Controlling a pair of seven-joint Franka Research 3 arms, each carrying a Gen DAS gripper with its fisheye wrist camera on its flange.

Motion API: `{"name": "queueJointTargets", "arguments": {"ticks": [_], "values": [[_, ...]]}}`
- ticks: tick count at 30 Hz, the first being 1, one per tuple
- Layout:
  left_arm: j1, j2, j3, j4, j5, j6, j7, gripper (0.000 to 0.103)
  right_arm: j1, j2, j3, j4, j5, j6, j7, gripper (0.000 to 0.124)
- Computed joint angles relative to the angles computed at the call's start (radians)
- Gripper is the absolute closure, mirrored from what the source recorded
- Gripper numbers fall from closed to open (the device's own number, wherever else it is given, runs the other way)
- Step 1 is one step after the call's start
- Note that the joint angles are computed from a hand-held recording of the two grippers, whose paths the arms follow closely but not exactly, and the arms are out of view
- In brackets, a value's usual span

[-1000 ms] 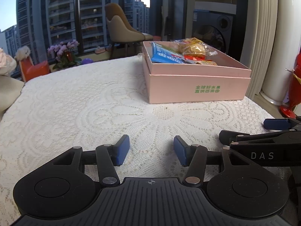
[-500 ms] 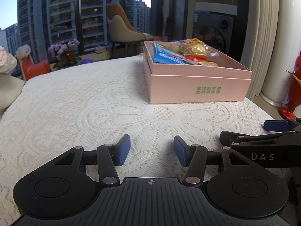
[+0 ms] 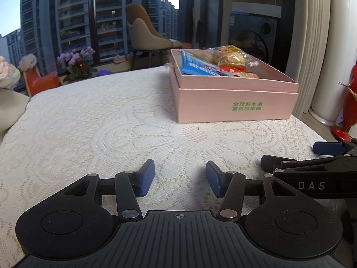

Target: Organize snacks

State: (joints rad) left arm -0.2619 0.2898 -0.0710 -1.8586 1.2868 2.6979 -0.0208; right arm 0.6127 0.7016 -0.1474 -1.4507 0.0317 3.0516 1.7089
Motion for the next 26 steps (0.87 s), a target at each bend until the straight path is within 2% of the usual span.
{"name": "queueJointTargets", "arguments": {"ticks": [26], "values": [[0.007,-0.003,0.002,-0.005,0.012,0.019,-0.021,0.047,0.001,0.000,-0.001,0.001,0.001,-0.001,-0.002,0.021]]}}
